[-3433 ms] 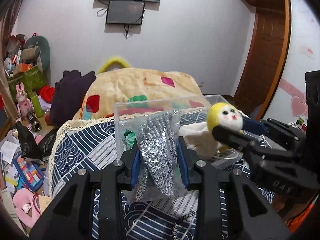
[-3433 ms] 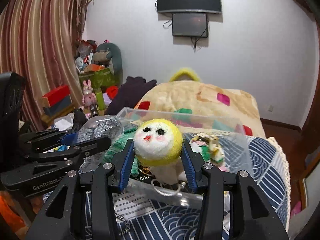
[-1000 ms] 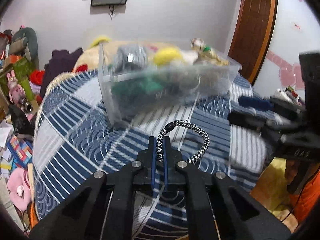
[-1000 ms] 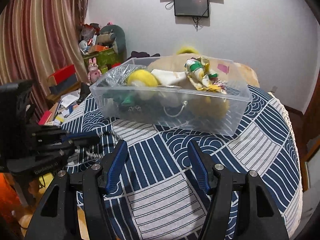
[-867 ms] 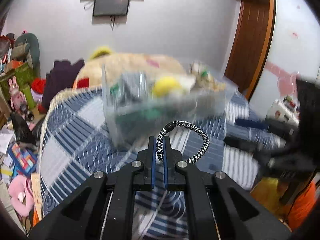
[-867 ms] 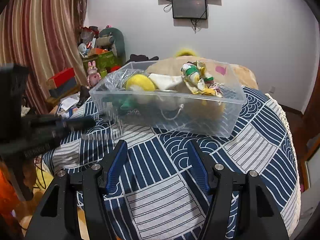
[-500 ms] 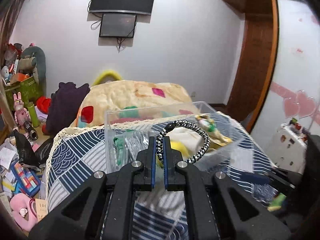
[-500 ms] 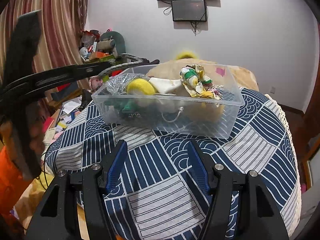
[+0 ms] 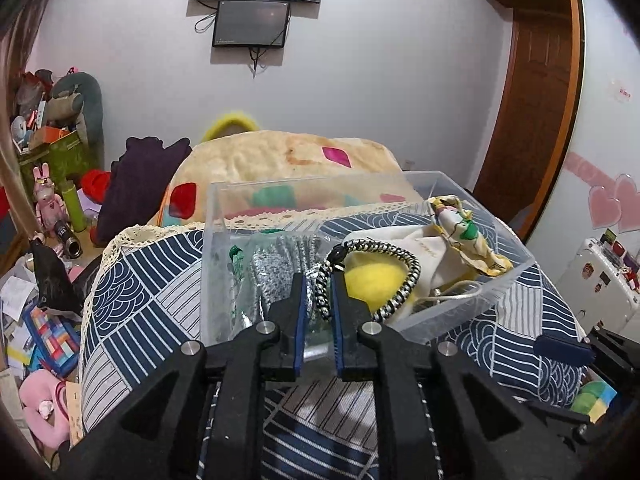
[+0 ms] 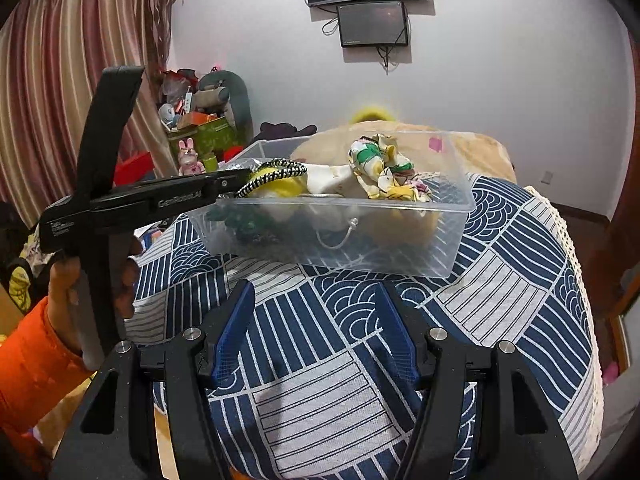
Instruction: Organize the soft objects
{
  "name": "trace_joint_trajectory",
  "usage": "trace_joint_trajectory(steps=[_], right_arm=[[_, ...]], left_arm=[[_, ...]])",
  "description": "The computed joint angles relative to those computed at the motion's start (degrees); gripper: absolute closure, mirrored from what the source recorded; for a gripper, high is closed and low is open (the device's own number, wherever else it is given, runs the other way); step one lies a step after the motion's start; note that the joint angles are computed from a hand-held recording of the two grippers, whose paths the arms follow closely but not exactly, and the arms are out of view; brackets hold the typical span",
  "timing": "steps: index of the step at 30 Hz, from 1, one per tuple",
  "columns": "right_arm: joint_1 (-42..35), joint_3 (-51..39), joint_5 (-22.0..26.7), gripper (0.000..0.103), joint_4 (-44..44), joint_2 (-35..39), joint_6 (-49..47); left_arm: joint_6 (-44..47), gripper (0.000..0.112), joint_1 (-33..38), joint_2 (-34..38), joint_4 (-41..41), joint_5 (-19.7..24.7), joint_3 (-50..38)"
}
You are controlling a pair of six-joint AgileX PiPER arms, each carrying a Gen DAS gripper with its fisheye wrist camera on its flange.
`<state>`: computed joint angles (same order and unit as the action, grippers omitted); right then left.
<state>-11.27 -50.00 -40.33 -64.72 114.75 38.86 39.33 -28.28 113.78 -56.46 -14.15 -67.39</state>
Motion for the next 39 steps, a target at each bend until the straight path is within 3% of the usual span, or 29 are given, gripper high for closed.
trace_joint_trajectory(steps=[10, 13, 16, 18, 20, 23, 28, 30, 32, 39], right_arm=[[-0.76, 3.51, -2.18, 0.044, 2.93, -5.58, -2.77], [-1.11, 5.10, -3.55, 0.044, 4.57, -7.90, -3.87], [-1.58, 6.44, -5.07, 0.044, 5.79, -10.16, -4.47], [-1.91, 7.44, -6.29, 0.044, 6.80, -11.72, -4.89], [-2.17, 7.66, -7.19, 0.043, 7.03, -12.51, -4.56], [-2.40, 8.72, -8.86, 0.026, 9.16, -13.42, -5.96], [-2.10, 10.59, -10.72, 0.021, 12.86, -14.10, -10.10], [-1.89, 11.10, -11.21, 0.018, 14.47, -14.05, -11.91], [-1.98, 11.40, -11.78, 0.014, 15.12, -13.89, -12.68], [-2.22, 12.32, -13.52, 0.003, 16.15, -13.91, -14.12]], left_arm=[[-21.83, 0.096, -2.28, -10.59, 21.44, -4.70, 12.98], [-21.98, 0.096, -3.91, -13.65, 21.25, -7.09, 16.42], [-24.10, 0.080, -5.66, -16.58, 22.93, -10.12, 19.93], [-22.91, 0.063, -7.44, -17.96, 21.02, -13.31, 21.99], [-20.63, 0.060, -9.39, -19.43, 18.47, -16.41, 23.86], [-18.50, 0.056, -11.08, -21.07, 16.21, -18.15, 25.36], [-16.05, 0.040, -13.27, -22.34, 12.48, -21.80, 27.06], [-16.23, 0.023, -13.65, -22.61, 11.86, -22.75, 27.53], [-17.62, 0.014, -14.02, -22.82, 12.10, -24.23, 28.28], [-14.68, 0.011, -15.37, -22.94, 9.13, -26.75, 28.60]])
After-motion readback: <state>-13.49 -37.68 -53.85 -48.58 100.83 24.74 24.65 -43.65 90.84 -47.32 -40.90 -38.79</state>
